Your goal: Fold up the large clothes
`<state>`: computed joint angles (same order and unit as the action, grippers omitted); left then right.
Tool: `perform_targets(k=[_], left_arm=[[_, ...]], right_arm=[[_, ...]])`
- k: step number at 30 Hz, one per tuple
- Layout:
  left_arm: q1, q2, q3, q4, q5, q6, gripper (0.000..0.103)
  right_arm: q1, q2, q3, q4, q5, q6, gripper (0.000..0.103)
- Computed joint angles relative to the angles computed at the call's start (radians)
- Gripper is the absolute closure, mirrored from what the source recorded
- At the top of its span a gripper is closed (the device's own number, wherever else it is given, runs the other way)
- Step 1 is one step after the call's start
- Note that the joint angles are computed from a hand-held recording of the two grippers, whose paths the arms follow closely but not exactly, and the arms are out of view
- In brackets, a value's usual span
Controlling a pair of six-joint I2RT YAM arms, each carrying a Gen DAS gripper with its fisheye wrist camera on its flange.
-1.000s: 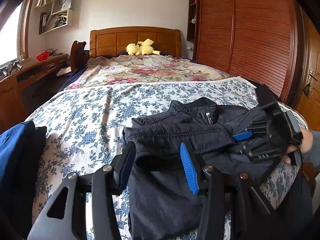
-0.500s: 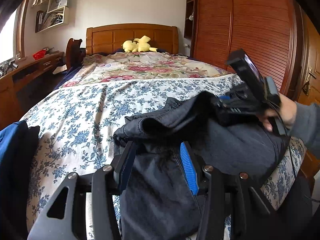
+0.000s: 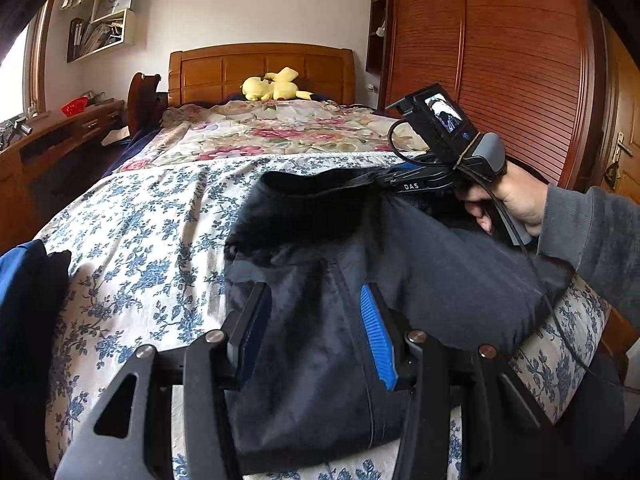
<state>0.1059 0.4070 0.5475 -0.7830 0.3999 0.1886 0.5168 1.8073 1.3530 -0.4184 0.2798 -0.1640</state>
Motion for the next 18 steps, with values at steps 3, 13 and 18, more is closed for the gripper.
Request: perform_targets(k=[3,13,18], left_arm=[[-0.068,0.005,-0.005,0.026,-0.047,-0.039,0.058],[-0.438,0.044,-0.016,0.125,-0.315,-0.226,0.058],[-0.601,0.106,-0.016,0.194,-0.422,-0.301,0.058]], right_arm=[[0.002,-0.016,-0.018,0.029,0.019,0.013,0.058],[-0.029,-0.314,-0.217,0.04,-0.044,-0.01,0.044],[-0.12,-0.441,-0.319,0.001,-0.076,-0.062,0.044]])
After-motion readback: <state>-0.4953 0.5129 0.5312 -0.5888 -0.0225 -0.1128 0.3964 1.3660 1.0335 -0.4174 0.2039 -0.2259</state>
